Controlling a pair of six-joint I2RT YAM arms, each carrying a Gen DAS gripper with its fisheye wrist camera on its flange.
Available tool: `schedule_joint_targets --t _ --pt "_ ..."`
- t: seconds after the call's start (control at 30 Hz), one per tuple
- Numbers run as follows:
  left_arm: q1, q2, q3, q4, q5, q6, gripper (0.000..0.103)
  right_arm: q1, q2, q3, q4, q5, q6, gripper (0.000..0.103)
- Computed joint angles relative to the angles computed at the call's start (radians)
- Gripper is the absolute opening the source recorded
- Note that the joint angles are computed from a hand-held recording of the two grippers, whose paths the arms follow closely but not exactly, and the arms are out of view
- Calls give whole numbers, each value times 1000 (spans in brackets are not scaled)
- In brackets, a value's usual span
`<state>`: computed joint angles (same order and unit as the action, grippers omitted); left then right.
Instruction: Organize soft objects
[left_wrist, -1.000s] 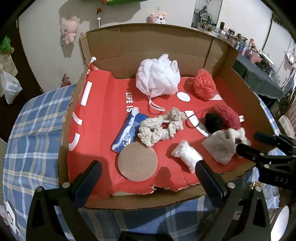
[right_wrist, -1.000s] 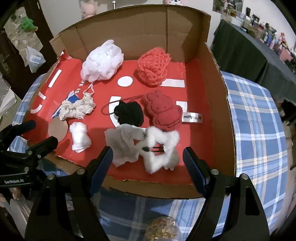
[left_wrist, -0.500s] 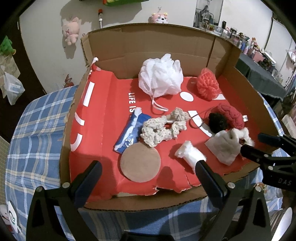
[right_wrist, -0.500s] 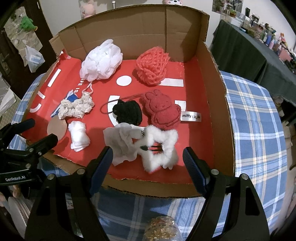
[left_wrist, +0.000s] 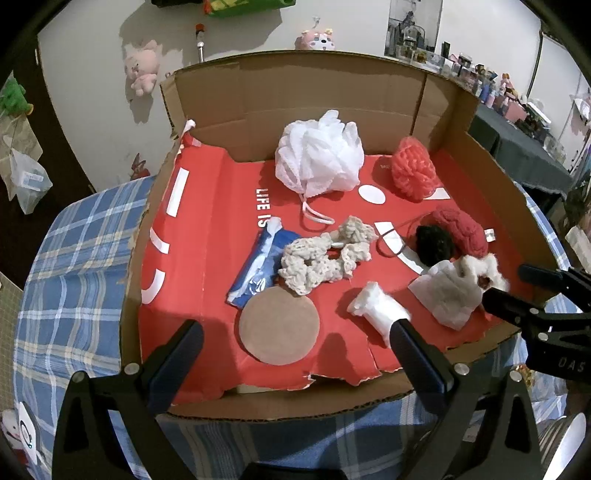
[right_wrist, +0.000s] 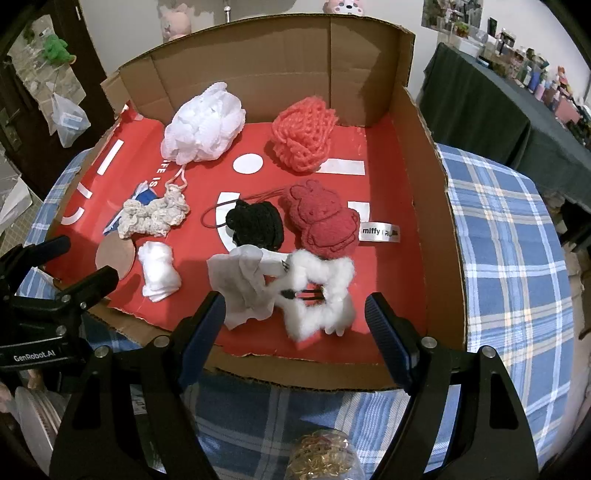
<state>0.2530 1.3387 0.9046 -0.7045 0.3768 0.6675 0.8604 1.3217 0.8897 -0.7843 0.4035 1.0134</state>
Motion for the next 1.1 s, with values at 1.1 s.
schedule_joint_targets --t 1.1 --pt "3 -10 -10 17 0 5 103 2 -6 -1 -2 2 -4 77"
